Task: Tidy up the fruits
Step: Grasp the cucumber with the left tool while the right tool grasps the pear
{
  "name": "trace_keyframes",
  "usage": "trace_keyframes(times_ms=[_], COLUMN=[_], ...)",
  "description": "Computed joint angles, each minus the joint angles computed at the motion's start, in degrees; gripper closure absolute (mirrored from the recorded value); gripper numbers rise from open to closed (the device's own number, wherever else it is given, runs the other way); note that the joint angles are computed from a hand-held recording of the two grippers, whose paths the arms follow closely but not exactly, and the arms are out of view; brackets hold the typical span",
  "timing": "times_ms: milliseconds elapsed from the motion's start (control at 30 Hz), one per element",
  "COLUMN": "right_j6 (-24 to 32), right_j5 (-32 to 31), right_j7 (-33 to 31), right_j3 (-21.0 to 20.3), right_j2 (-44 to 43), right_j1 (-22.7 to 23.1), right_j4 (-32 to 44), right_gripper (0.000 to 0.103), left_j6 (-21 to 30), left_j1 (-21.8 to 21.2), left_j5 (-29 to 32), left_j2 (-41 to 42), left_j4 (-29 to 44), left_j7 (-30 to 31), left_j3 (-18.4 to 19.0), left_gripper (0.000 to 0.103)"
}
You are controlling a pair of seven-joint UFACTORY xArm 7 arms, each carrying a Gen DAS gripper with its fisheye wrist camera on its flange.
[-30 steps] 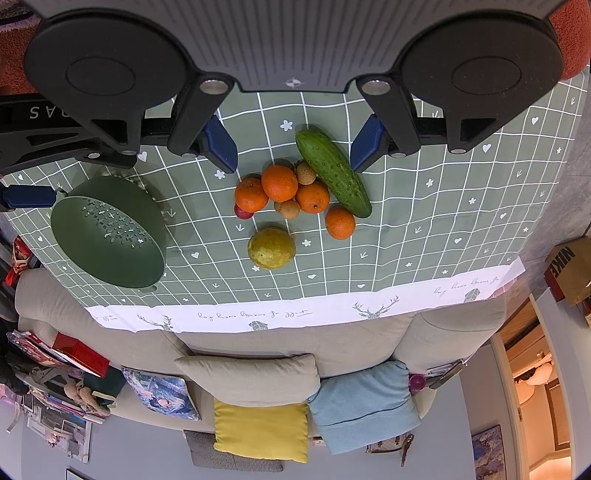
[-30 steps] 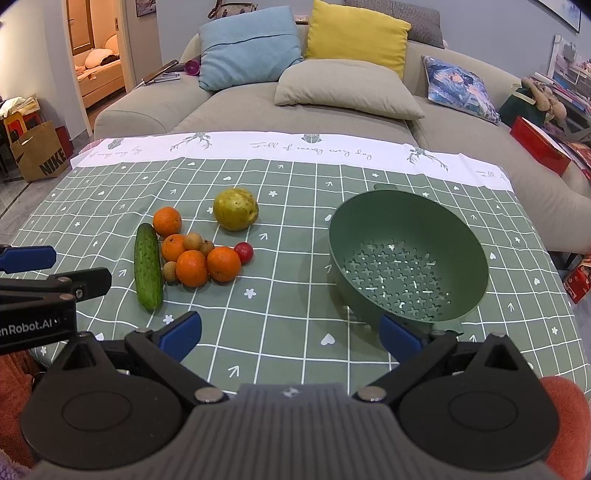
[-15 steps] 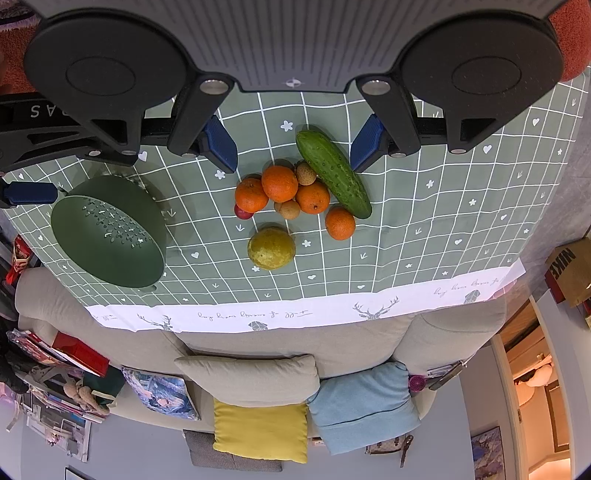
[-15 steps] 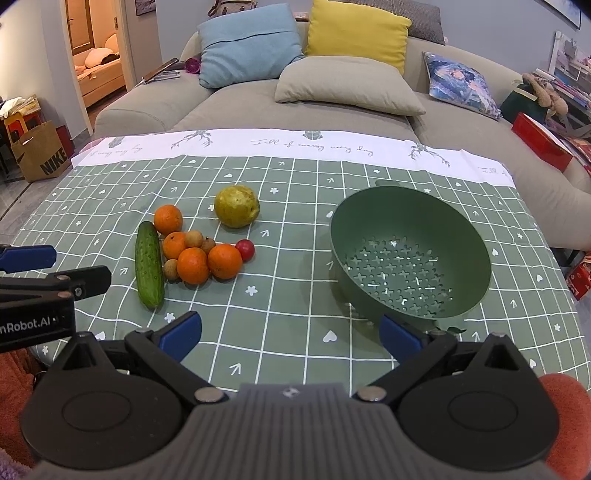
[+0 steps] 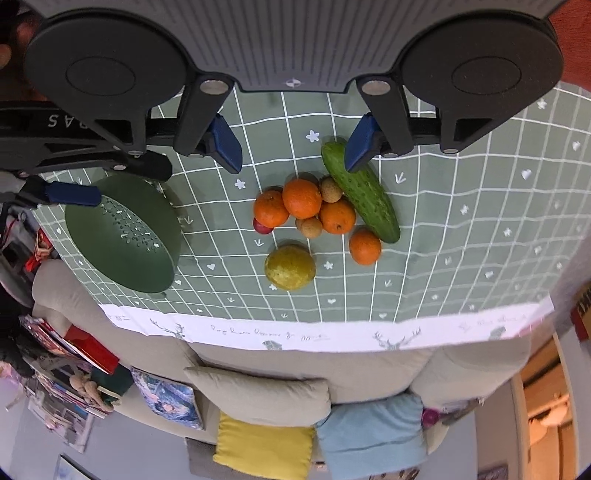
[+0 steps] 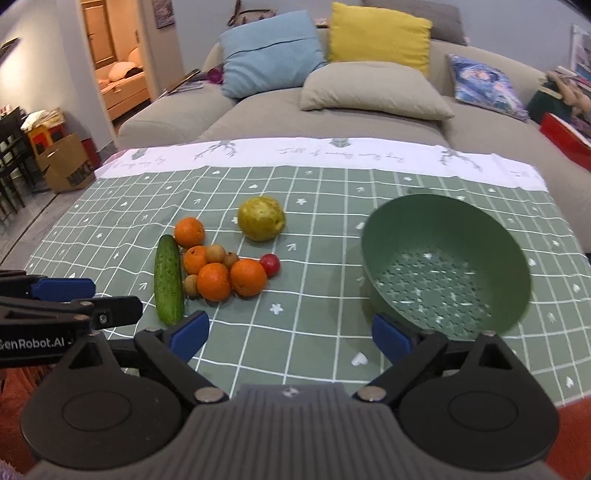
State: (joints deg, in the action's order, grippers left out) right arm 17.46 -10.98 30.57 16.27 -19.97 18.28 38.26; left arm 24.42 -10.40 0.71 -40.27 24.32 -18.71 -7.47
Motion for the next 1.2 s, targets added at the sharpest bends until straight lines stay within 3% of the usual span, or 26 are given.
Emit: trace_keyframes(times_ms=[67,167,233,367,633,800,1000,1200], right_j6=[-1.3,-2.5,-3.6,-5.3,-3.4,-1.6,1.2,2.5], right_j5=[2.2,5.7,6.1,8.9,17.3,12.9,16.0,18.3], right_j7=[-3.0,-7.1,-9.0,-14.2,-25.0,-24.7,-28.5,-30.7], right_j3=[-2.0,-3.9,-4.1,-5.2,-4.8,-6.3,-4.2,-3.1], right_j2=[2.4,6.1,8.5,14.4,28.2,37.5,45.2,48.9], right_j1=[1.8,3.7,3.8,4.5,3.1,3.8,1.8,1.1], right_j4=[0.8,2.6,4.1,8.8,23.0,32.8,41.4,45.2], right_gripper=[0.03,0.036,0.046,0.051,0.051,0.051,0.046,0.041], left_j6=[-0.5,-1.9,-2.8,-5.8,-0.9,1.4,2.0,1.6], left_j1=[-0.1,0.8,1.4,4.0,5.9,6.5,6.9,7.0], left_j5=[-0.8,-1.7,-1.8,-0.4,-5.1,-8.9,-14.3,-19.0], left_j2=[1.7,4.2,6.9,12.5,25.1,30.0,33.6,33.5], left_j4=[0.6,1.3,2.8,5.7,14.8,18.0,20.1,19.5], left_j7=[0.3,0.3,0.9,1.6,-2.1,-3.5,-2.3,-0.2], left_j3=[1.3,2.3,3.1,3.0,5.7,6.9,7.7,8.0], left_gripper=[0.041,0.047,0.047,0.047,0.047,0.047,0.049,0.051])
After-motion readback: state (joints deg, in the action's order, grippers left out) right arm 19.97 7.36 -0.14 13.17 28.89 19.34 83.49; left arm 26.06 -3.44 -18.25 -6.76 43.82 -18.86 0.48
